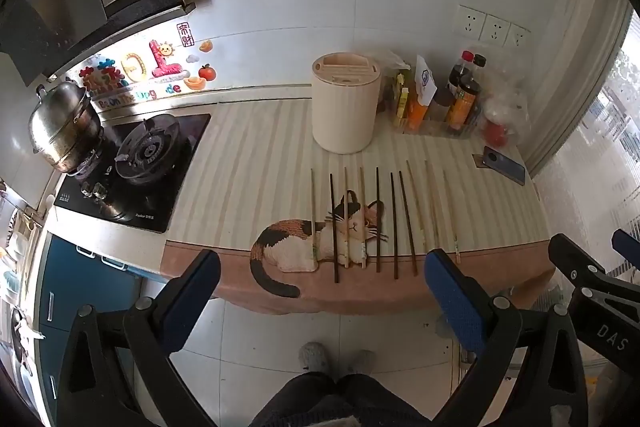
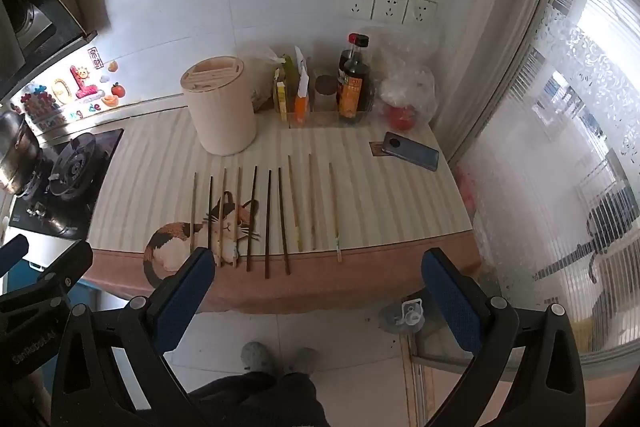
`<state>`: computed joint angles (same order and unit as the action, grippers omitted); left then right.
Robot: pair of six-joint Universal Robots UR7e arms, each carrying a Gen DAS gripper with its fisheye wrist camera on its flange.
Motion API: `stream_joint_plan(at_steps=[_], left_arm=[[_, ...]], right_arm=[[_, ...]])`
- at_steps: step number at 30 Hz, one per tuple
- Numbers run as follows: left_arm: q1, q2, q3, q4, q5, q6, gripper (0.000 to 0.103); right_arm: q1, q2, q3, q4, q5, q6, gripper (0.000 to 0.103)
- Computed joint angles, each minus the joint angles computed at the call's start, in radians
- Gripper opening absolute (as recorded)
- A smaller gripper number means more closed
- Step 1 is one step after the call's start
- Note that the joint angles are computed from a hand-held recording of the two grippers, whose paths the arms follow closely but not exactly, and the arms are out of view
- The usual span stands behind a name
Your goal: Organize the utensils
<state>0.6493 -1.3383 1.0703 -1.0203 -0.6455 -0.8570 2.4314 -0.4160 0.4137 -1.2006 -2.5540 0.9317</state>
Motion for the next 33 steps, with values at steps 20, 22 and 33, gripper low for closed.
stream_joint_plan(at_steps=[20,22,33], left_arm=[[-0.007,-0.011,-0.001,0.015,0.005,-0.007,0.103],[-0.009,-0.012,-0.009,0.022,0.005,-0.008,0.103],[-0.015,-0.004,-0.040,0.048,0.007,-0.011,0.103]], right_arm=[[0.012,-0.002,-0.004,-0.003,-0.007,-0.011,0.103],[0.014,-0.004,0.001,-0.004,-0.007,-0.010,0.103],[0.022,-0.013,0.018,-0.015,-0.007,-0.008,0.103]])
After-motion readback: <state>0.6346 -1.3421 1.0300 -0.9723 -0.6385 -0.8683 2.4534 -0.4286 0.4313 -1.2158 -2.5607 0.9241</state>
